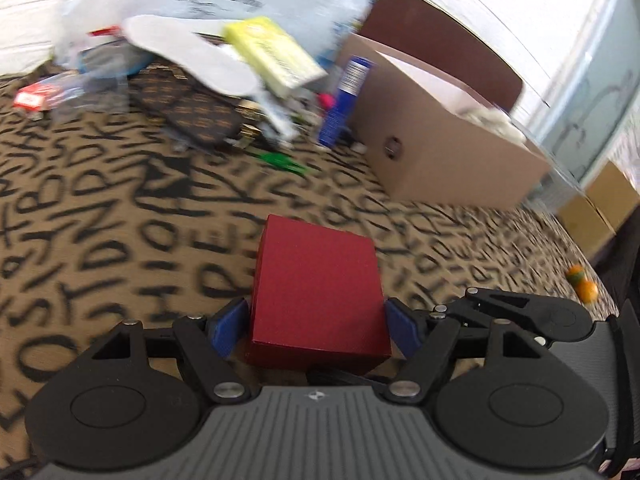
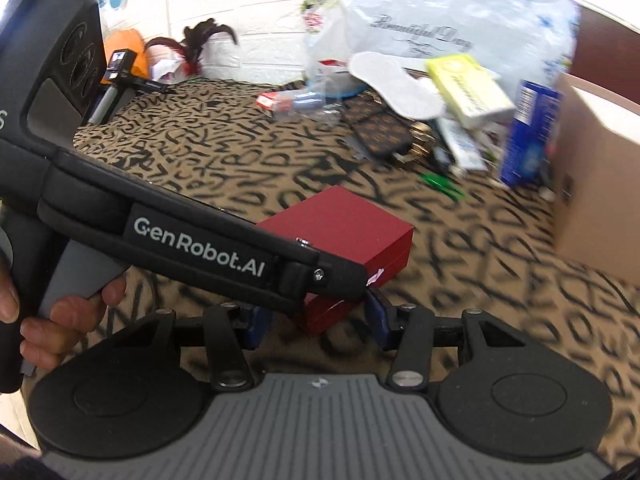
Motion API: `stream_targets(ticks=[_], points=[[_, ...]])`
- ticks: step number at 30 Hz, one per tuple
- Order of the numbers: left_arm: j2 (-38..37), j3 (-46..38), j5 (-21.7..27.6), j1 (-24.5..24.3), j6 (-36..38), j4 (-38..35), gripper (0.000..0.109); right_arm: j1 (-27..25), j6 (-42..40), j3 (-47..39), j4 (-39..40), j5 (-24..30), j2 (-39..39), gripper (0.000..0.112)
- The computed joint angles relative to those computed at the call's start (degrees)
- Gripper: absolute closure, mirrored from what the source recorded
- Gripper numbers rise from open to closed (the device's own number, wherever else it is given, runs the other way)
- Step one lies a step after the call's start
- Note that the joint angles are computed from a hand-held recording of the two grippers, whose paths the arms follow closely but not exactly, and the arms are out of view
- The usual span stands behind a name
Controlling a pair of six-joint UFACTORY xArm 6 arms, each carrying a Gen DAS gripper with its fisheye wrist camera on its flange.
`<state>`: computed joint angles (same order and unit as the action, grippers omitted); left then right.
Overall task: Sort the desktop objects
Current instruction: 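Carry the red box over the brown box and open the left tool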
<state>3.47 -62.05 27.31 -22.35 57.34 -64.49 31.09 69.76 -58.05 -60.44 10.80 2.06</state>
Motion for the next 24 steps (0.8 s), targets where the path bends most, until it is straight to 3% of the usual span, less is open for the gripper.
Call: stream_targets(ticks=[12, 24], points=[[-1.16, 1.08, -1.11, -7.91, -2.96, 4.35, 0.032, -1.23, 16.90, 14.86, -11.00, 4.23, -14.83, 0.063], [-0.16, -3.30, -4.80, -13.68, -5.75, 5.98, 0.032, -2.59, 21.44, 20.77, -15.91, 9.14, -24.35, 0.064]])
